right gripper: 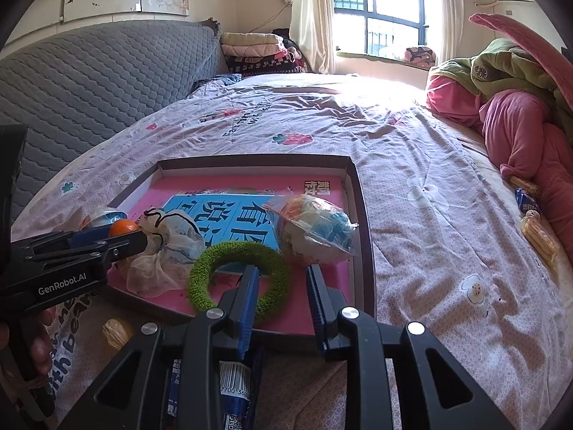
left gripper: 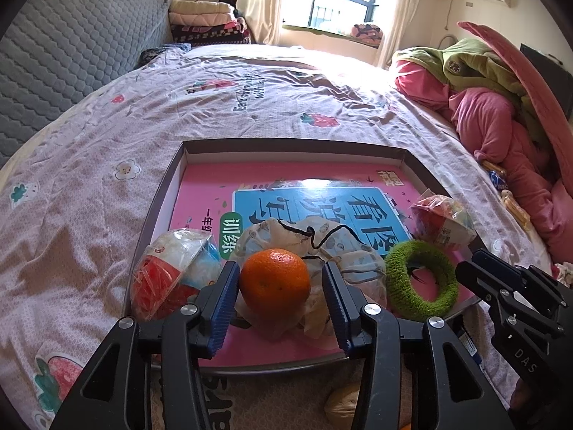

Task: Organize objects
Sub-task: 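Lower the large orange into the tray beside the lace bag with left tool, then open left tool to release the orange and pull both tools back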

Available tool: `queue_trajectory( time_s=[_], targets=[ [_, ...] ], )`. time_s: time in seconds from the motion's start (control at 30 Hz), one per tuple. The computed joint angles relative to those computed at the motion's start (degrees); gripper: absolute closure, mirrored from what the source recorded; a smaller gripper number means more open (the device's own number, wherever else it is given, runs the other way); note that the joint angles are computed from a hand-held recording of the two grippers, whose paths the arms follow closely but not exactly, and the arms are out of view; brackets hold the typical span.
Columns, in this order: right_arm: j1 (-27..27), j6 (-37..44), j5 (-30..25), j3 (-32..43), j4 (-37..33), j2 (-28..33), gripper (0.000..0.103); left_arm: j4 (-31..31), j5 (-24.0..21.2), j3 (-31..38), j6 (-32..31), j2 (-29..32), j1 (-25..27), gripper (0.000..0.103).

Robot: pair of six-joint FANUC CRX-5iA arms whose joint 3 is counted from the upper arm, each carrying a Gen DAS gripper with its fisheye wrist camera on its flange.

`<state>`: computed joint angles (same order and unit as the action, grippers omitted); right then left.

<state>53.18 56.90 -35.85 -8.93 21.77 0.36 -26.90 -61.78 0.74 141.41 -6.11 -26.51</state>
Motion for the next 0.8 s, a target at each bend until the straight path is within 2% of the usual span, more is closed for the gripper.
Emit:
queue_trajectory(
  time_s=[0.13,0.7,0.8],
  targets=[
    [0.0,0.2,0.1,0.0,-0.1,0.0,0.072,-0.5,-0.4,0.3,0.2,0.1,-0.3,0.054],
    [-0.1,0.5,0.2,0.0,-0.2,-0.2,0.071,-0.5,-0.6,0.7,0.4,0.2,-0.3,0.049],
    [-0.1,0.7,0.2,0.0,-0.3,-0.3,0.068,-0.6,-0.8,0.8,0.4,0.3,-0.4,0.049]
  ],
)
